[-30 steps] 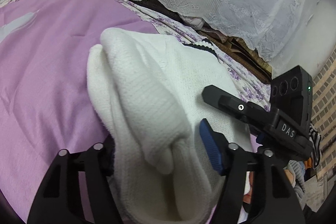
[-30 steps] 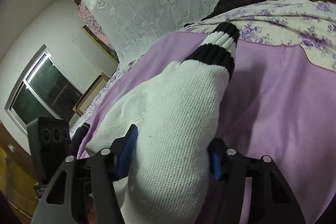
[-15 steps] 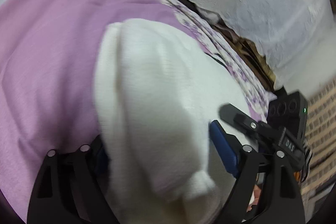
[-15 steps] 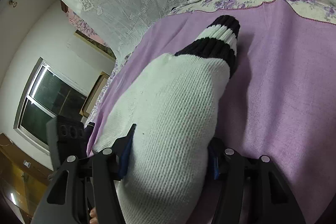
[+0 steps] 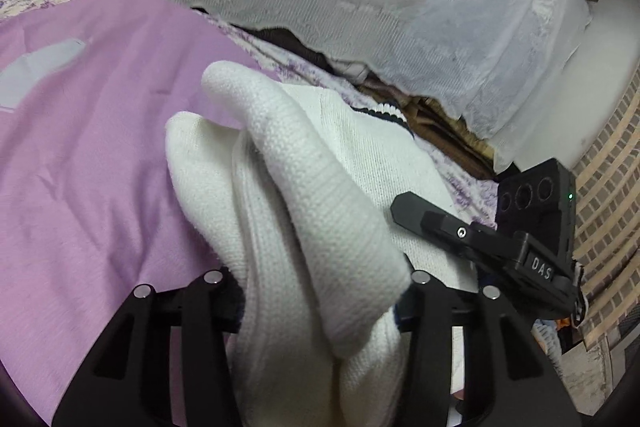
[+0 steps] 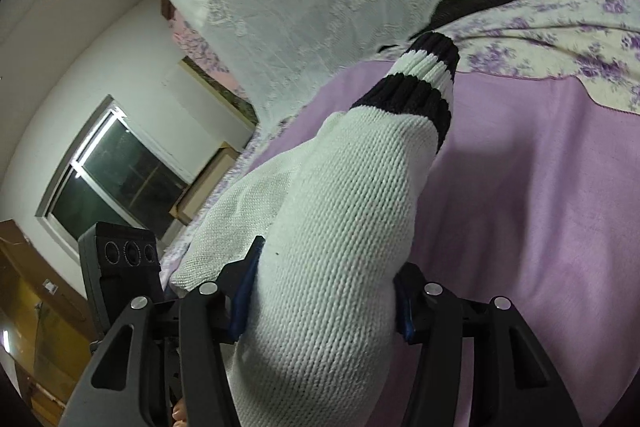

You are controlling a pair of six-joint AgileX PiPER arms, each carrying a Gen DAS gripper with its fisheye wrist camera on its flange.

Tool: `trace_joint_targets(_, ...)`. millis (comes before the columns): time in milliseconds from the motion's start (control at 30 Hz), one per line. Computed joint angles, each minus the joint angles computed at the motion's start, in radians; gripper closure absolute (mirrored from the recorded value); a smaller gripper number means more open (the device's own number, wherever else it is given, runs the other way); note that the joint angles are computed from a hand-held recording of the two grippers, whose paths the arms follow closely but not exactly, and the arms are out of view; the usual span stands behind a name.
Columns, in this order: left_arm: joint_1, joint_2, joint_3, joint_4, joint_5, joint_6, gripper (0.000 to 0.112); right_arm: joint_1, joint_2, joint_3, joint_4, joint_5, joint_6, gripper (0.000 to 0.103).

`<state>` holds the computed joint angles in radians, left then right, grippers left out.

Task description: Fold small clothes

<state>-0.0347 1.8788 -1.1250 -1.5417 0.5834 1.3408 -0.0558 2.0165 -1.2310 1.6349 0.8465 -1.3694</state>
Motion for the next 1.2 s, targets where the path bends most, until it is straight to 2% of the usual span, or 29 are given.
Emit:
trace_joint_targets(200,0.050,-0.137,0.133,-0.004,-0.015,0.036,0.066,0.065,-0.077,0.073,0.018,-0.005,-0.015,0.047)
trace_joint_targets(500,0.260,-0.321,0.262,0.093,0.068,0.015,0.066,0.255,-0.109,0.032,0.024,-0.079,0.046,0.047)
trace_joint_targets(633,0.405,-0.373,0.280,0.149,0.149,0.007,0.066,0.354,-0.099,-0.035,-0.011,-0.132,0.115,0.047)
trace_joint_targets(867,0.657,-0.374,0.251,0.202,0.294,0.025,0.066,0.524,-0.004,-0.260,-0.166,-0.210,0.338,0.047)
trace_joint_targets(1067,0.832,-0.313,0.173,0.235,0.380,0.029,0.066,0.624,0.127,-0.511,-0.353,-0.212,0.584,0.047)
trace_joint_targets(1200,0.930,-0.252,0.105,0.242,0.427,0.033,0.066,0.686,0.261,-0.785,-0.549,-0.168,0.811,0.047)
